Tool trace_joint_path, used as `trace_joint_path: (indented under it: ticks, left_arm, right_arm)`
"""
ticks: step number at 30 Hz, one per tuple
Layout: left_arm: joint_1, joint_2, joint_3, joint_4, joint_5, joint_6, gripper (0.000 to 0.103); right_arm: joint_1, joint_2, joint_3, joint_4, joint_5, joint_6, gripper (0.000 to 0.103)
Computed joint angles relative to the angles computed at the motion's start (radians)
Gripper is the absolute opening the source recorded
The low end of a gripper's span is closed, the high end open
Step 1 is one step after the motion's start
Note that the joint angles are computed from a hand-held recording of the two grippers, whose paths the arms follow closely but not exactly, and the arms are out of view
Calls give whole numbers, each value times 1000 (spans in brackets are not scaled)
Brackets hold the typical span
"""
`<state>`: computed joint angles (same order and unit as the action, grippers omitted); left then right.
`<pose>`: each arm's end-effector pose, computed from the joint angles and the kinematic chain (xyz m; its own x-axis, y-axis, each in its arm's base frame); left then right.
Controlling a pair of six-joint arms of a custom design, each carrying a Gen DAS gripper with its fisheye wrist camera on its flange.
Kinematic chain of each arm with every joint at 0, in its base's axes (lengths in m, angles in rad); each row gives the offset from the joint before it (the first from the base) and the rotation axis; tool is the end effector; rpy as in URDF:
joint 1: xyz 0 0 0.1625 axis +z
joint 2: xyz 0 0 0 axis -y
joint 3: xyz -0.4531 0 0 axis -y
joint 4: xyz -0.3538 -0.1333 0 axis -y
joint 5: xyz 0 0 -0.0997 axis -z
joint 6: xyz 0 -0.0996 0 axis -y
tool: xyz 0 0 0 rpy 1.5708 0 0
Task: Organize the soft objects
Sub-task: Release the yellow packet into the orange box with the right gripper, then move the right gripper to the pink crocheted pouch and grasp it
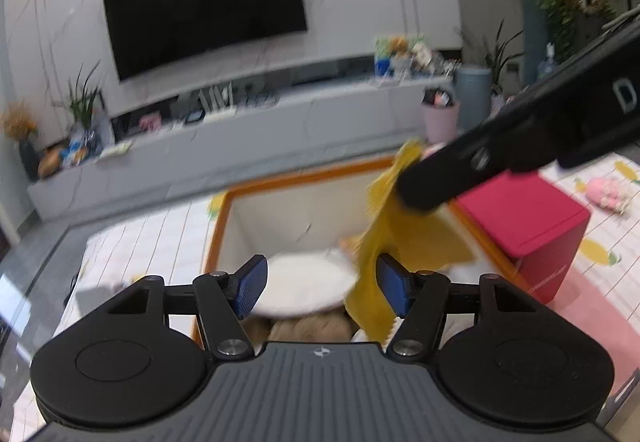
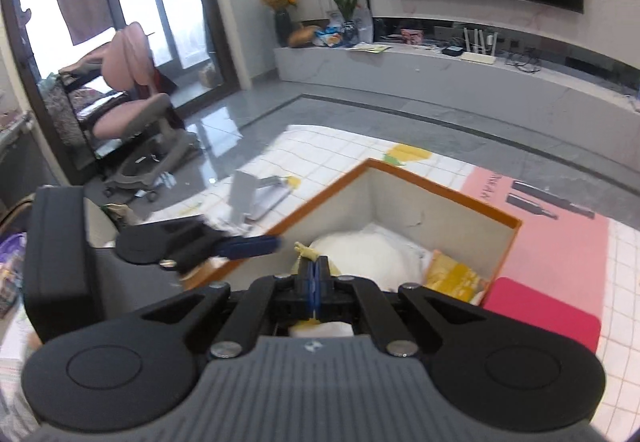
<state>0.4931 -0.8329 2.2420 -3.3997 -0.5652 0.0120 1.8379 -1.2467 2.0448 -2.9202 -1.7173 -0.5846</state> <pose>-0.3151 -0.4161 0.1405 -0.5470 0.3140 -0.7760 0.8110 0.4285 -0.3983 0.2539 -0.4777 0.3070 -0.6885 -0.6097 0.3928 -0.7252 0.5818 -0.3682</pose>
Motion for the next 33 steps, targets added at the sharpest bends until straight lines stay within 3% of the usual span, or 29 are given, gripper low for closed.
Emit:
trace_joint_path:
  ticks: [3,6,9,11,13,16,19,22,26,30,32,33]
  left_arm:
    - [4,15,4,-61,-66,20,71]
    - [18,22,21,-145,-141,50,54]
    - [30,2,23,-92,-197,36,55]
    - [21,13,4,-11,-124,16,73]
    - [7,36,-13,58,-24,-13,73]
    - [-3,39,-33,194,70,-102,73]
    - [-4,8,-49,362,137,-246,73]
    - [-2,-30,-62,484,158,-397,74]
    - [-2,-90,-91,673,168,-642,76]
    - [3,-132,-100,737,154,-774,76]
    - [-1,-145,-106,795,157,-845,76]
    - [-5,-146,-112,828,163,-869,76]
  right_arm:
    - [-1,-28,29,-5,15,1,0]
    - [-19,-51,57,-12,42,5,0]
    - [-38,-55,77,-30,42,11,0]
    - [-50,-48,77,-20,39,24,0]
    - [-57,-37,75,-23,26,30,4]
    - [-64,-33,97,-88,19,15,10]
    - [-91,-76,120,-98,65,10,31]
    - [-108,-136,148,-118,62,-23,34]
    - [-159,-252,180,-166,23,-38,55]
    - [-235,-337,205,-319,-67,-45,62]
    - [-290,-364,207,-391,-100,-25,77]
    - [-319,-368,210,-442,-116,-15,79]
